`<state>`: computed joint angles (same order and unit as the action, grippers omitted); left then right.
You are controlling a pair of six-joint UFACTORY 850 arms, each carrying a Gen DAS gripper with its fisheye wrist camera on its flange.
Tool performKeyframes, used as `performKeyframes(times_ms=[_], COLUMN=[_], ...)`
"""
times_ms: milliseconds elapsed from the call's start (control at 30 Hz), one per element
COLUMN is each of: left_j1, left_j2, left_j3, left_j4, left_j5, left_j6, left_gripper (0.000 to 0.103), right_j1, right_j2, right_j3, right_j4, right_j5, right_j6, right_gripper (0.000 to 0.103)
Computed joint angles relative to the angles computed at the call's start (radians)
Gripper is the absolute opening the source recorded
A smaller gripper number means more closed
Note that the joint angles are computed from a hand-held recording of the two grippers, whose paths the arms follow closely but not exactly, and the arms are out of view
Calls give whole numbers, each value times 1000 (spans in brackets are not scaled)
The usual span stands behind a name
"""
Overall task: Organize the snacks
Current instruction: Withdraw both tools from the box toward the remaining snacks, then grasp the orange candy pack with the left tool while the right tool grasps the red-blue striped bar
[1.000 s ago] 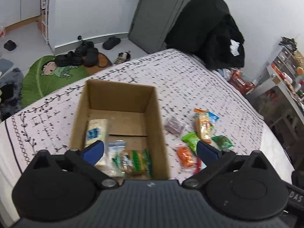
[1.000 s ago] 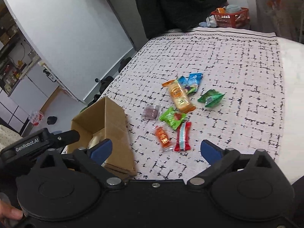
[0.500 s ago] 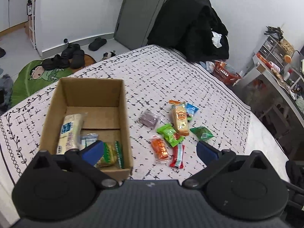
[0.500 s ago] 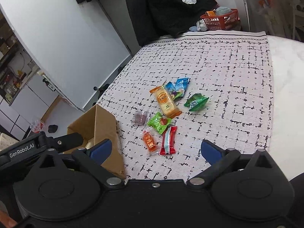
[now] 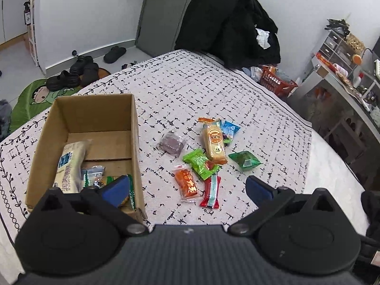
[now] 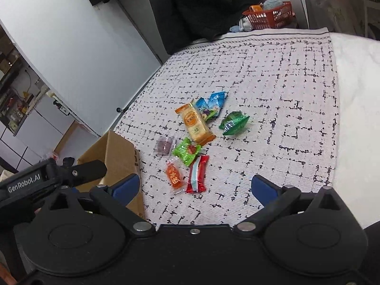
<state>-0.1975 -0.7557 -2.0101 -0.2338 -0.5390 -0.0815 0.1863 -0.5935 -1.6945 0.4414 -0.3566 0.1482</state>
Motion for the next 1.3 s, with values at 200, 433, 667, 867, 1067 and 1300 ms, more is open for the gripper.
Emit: performKeyframes(times_ms=[200,433,667,867,1067,1300], left_j1=[-23,-34,-36,-45,-46,-46], left_j2=[-55,-128,-201,-285,-355,-505], left_j3=[-81,-170,-253,-362,-449,-684], left_j4=[101,97,66,101,124,145], left_j5=[-43,-90,-111,-183,-226,-329], left_j6=[-115,-132,-145,-197,-231,-270], left_gripper=[103,103,88,52,40,35], right_j1=[-37,-55,-70,-80,-77,-69], right_j2=[-20,-43,-93,-133,-165,-199], right_j3=[5,6,-37,-71,-110,-158], right_j4=[222,355,387,482,433,308], right_j5=[-17,-7,-58,-112,-123,-122], right_j6=[-163,-308,-296,-374,-337,-248], right_gripper=[103,94,81,73,70,70])
